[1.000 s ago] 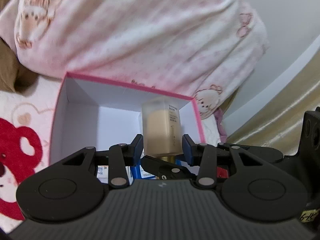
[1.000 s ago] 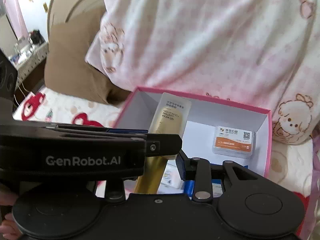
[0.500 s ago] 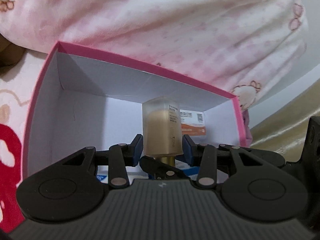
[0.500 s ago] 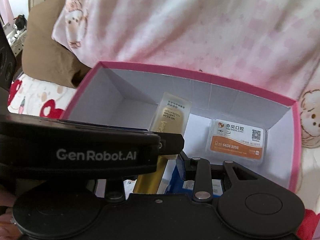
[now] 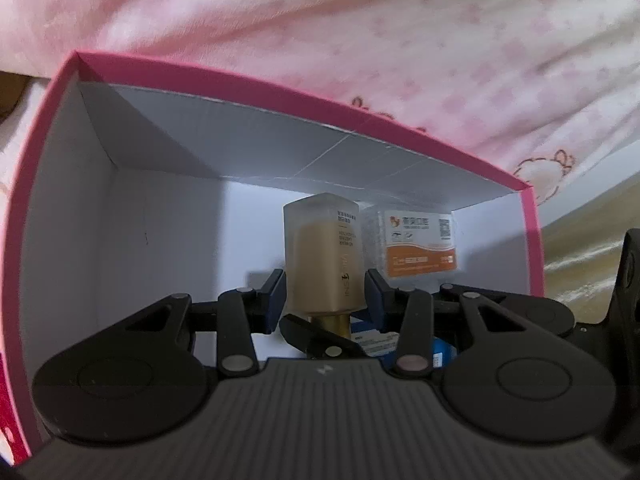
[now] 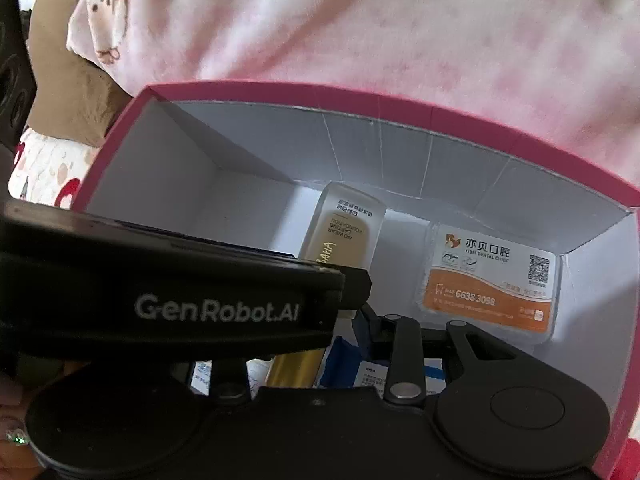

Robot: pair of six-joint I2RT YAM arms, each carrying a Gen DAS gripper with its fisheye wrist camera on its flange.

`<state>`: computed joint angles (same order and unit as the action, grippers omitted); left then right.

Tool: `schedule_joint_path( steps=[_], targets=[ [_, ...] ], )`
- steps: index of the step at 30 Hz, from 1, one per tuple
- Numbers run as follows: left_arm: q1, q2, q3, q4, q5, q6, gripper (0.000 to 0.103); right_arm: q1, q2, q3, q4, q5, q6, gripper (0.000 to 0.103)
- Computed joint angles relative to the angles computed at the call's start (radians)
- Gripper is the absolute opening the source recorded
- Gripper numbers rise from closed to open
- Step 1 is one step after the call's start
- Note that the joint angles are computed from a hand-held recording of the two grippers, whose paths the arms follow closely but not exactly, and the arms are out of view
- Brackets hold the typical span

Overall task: Organize objects
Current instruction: 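Lower the foundation bottle into the pink box and open the left gripper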

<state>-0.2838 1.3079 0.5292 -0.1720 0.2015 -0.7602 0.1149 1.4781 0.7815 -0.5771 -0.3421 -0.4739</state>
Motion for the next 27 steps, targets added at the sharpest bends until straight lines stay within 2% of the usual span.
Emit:
schedule_joint_path(
  steps=[6, 12, 13, 16, 17, 18, 19, 24, 27],
  targets=[
    [0.001, 0.057, 0.000, 0.041, 0.002, -0.009, 0.040, 0.019, 0.044, 0.011, 0.008, 0.030, 0.007, 0.041],
    [-0.006, 0.088, 0.014, 0.059, -0.014, -0.005, 0.040, 0.041, 0.039, 0.009, 0.013, 0.072, 0.007, 0.046],
    [-0.008, 0.088, 0.013, 0.062, -0.019, -0.005, 0.040, 0.037, 0.027, 0.008, -0.001, 0.068, -0.016, 0.049],
    [-0.012, 0.084, 0.013, 0.060, -0.036, 0.012, 0.040, 0.020, -0.024, -0.014, -0.029, 0.058, -0.081, 0.050],
    [-0.015, 0.085, 0.013, 0.061, -0.042, 0.015, 0.040, 0.007, -0.028, -0.017, -0.047, 0.037, -0.108, 0.048],
    [-0.018, 0.089, 0.020, 0.051, -0.047, 0.021, 0.040, -0.001, -0.034, -0.025, -0.052, 0.024, -0.123, 0.038],
    [-0.021, 0.086, 0.025, 0.039, -0.051, 0.029, 0.040, -0.003, -0.042, -0.038, -0.048, 0.020, -0.130, 0.035],
    [-0.011, 0.100, 0.038, 0.023, -0.021, 0.013, 0.039, -0.021, -0.079, -0.070, -0.039, 0.009, -0.133, 0.032],
    [-0.076, 0.028, 0.035, -0.036, -0.132, 0.047, 0.043, -0.088, -0.137, -0.086, -0.064, -0.043, -0.166, 0.033]
  ],
)
